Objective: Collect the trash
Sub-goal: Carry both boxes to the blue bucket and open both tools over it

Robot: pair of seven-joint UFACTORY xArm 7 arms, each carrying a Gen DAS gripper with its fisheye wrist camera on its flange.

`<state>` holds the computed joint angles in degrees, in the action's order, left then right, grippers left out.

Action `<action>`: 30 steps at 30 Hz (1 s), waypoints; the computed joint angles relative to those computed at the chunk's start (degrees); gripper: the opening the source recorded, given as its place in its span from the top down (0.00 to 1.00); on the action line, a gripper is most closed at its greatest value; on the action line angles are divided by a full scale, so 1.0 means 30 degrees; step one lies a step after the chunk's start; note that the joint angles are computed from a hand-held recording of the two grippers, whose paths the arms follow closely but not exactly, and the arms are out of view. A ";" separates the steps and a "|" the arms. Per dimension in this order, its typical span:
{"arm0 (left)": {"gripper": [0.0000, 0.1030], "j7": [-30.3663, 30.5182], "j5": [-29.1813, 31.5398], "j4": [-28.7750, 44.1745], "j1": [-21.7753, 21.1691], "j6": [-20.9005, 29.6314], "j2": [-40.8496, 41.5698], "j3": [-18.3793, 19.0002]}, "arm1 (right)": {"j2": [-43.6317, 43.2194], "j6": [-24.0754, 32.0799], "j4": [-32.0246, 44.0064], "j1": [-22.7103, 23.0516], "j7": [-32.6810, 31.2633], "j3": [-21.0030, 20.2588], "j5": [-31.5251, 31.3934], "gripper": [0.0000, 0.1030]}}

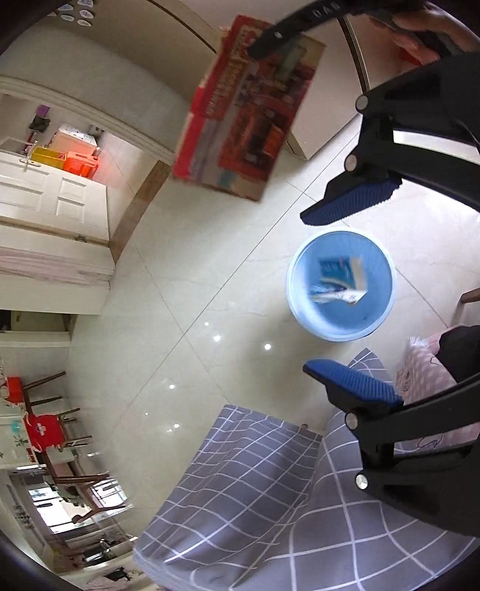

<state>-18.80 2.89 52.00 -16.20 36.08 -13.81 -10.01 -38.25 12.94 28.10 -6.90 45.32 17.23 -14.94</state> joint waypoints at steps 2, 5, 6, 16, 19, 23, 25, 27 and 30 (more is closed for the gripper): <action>0.29 0.0569 -0.0276 -0.0747 0.0057 0.0208 -0.1004 0.0345 | 0.0022 0.0167 -0.0132 0.0335 0.0163 0.0345 0.0039 0.90; 0.29 0.0571 0.0203 -0.1427 0.0416 0.0231 -0.1772 0.0273 | 0.0950 0.0075 0.0336 0.0220 0.0370 0.0888 -0.0291 0.90; 0.29 0.0506 0.0352 -0.1584 0.0557 0.0203 -0.1994 0.0245 | 0.1106 0.0149 0.0416 0.0289 0.0558 0.1081 -0.0352 0.90; 0.29 0.0944 0.0113 -0.2360 0.1390 0.0166 -0.3371 0.0762 | 0.2457 0.0542 0.1057 0.0810 0.1877 0.1897 -0.1682 0.90; 0.27 0.0955 0.0215 -0.2459 0.1694 0.0210 -0.3897 0.0755 | 0.2994 0.0262 0.1275 0.0916 0.2262 0.1881 -0.2060 0.84; 0.26 0.0916 0.0204 -0.2516 0.1959 0.0429 -0.4362 0.0774 | 0.4504 -0.0224 0.1771 0.0897 0.2914 0.2013 -0.2441 0.35; 0.26 0.1053 0.0143 -0.2641 0.2028 0.0439 -0.4598 0.0875 | 0.4917 -0.0089 0.1907 0.1106 0.3175 0.1941 -0.2735 0.35; 0.26 0.1227 0.0102 -0.2711 0.2068 0.0542 -0.4845 0.0929 | 0.5178 0.0014 0.1955 0.2118 0.2832 0.1146 -0.2285 0.35; 0.26 0.1404 0.0099 -0.2798 0.2192 0.0633 -0.5306 0.0973 | 0.4966 0.0230 0.2042 0.3246 0.2282 0.0337 -0.1678 0.35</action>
